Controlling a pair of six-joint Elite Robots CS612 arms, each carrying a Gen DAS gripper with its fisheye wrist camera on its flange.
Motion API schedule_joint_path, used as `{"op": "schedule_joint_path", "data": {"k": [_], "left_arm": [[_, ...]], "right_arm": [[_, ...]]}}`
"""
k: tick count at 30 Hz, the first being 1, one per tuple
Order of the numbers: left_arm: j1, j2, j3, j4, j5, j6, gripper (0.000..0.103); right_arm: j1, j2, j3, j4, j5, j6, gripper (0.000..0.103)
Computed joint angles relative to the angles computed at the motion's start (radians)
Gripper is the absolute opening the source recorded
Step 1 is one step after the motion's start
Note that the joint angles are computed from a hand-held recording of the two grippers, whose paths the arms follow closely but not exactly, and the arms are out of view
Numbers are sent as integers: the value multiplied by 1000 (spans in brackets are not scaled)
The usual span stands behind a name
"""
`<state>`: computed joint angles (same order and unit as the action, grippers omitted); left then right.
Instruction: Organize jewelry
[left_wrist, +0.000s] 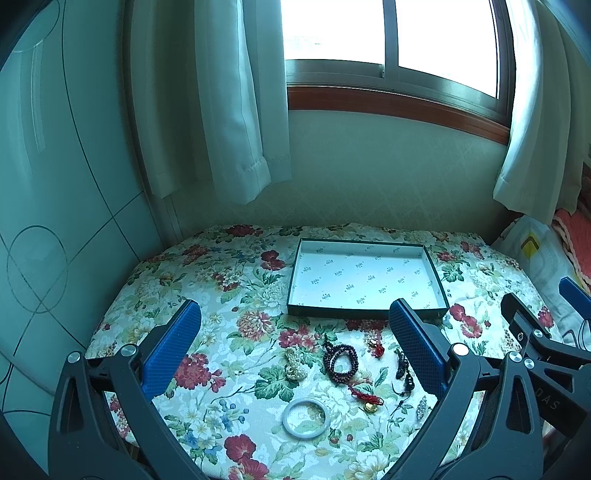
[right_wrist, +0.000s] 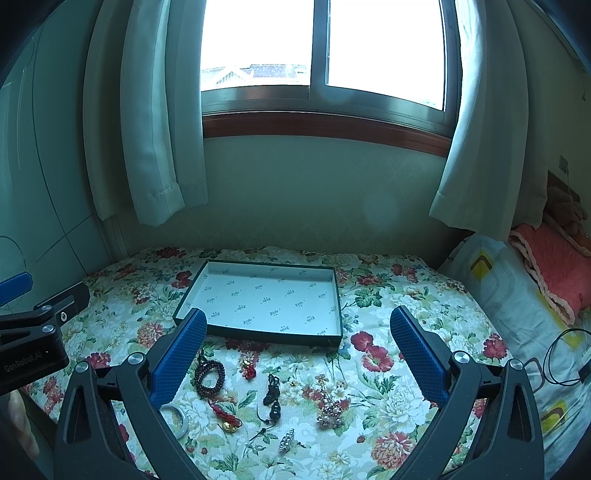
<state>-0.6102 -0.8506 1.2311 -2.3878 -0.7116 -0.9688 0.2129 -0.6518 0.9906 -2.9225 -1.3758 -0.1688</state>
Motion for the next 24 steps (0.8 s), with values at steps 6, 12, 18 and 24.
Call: {"op": "schedule_joint_path", "data": {"k": [6, 12, 18, 24], "left_arm": [[9, 17, -10, -12, -29, 15, 101], [40, 48, -18, -7, -154, -4, 101], [71, 88, -13, 39, -294, -54, 101], [87, 116, 8, 55, -395, -86, 101]], "right_arm": [[-3, 29, -29, 34, -1, -5, 99], [-13, 72, -68, 105, -7, -14, 99], [-24, 122, -101, 217, -50, -40, 99], [-38, 161, -117, 296, -45, -37, 98]]}}
